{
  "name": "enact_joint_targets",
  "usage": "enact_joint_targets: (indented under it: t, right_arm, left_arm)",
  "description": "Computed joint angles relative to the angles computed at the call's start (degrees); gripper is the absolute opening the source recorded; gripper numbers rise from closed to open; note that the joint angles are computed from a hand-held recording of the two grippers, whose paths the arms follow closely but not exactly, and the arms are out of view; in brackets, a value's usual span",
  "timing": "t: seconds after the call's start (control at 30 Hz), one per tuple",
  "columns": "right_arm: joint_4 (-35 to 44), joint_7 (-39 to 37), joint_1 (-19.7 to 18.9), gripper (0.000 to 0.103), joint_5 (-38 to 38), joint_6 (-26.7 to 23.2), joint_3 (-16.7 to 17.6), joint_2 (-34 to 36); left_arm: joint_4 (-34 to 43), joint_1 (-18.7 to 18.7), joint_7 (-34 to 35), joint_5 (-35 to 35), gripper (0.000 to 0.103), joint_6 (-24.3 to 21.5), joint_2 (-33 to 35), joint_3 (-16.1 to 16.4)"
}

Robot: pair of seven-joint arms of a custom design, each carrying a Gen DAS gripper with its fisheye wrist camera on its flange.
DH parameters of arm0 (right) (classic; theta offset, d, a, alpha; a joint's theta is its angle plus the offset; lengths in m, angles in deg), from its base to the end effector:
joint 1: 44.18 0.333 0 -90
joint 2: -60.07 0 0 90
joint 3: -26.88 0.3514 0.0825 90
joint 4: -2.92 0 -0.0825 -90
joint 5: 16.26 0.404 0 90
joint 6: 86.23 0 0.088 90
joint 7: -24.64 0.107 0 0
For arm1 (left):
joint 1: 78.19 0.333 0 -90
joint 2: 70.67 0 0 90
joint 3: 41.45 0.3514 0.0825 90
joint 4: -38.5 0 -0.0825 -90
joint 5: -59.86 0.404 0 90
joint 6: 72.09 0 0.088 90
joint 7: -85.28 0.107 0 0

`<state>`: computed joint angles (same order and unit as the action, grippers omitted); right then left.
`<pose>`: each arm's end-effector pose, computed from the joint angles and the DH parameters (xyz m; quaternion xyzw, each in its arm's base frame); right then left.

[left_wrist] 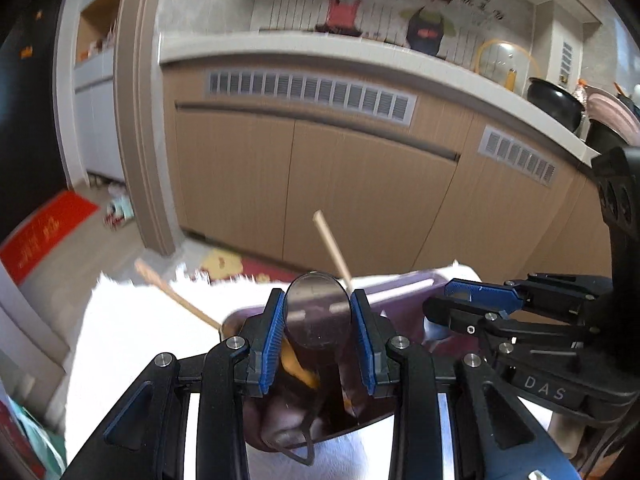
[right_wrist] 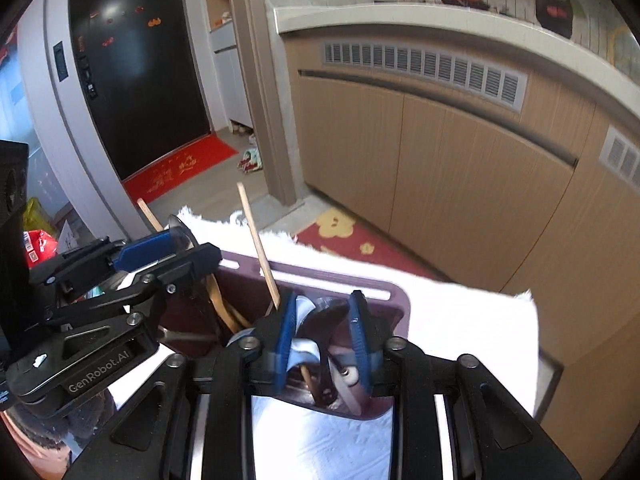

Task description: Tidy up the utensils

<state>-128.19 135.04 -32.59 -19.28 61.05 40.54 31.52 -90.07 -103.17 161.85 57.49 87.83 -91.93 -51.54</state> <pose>0.4051 0.2178 0.6520 -0.6966 0.6082 -0.2137 0.3148 0.4021 -0.2975 0.6507 -0.5088 0.7393 -0.4065 0.1713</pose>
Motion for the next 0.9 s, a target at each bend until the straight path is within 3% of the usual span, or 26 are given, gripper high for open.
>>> enact_joint_targets:
  t: [0.1,0.23,0.37,0.43,0.6,0.67,0.8,0.9]
  right_arm:
    - [-1.5,-0.2,0.6,0.026,0.9,1.1,-0.3,0.2]
    - [-4.2,2.0,-0.5,0.031,-0.4,2.5,1.2,-2.7]
    - [-8.3,7.1,-3.4,0.067,-3.2,4.6,5.0,-9.4]
    - [-10.9,9.2,-4.1,0.07,-3.7,5.0,6.5,-13.7]
    - [-16.9,14.6,-3.8,0.079,-2.4,2.2,10.1,-25.2]
    - [-18.9,17.0,-3.1,0.082,-2.0,-0.6,12.0,-30.3]
    - [-21.7,21.8,-0.8,0.092,-1.1,-7.3,15.7,-39.3]
    - [-22.5,25.7,1.0,0.094,-0.5,-12.1,18.4,-44.5]
  left_arm:
    - [-0.8,-0.2,-0.3,-0.7,0.034,-0.4,-0.5,0.2]
    - [-3.3,1.7,-3.9,1.2,0.059,1.3,-4.2,-1.0]
    - [-7.8,2.7,-7.9,3.9,0.076,2.7,-10.6,-1.7]
    - [-11.3,3.6,-10.9,5.7,0.088,3.1,-15.2,-2.8]
    - [-20.1,6.1,-18.4,11.8,0.102,2.0,-27.9,-7.5]
    - [-22.3,6.2,-20.0,14.4,0.102,0.1,-32.3,-8.9]
    - [-25.7,2.6,-23.3,16.8,0.102,-6.8,-40.4,-10.5]
    - [-26.0,0.9,-26.3,17.6,0.102,-14.0,-44.0,-12.5]
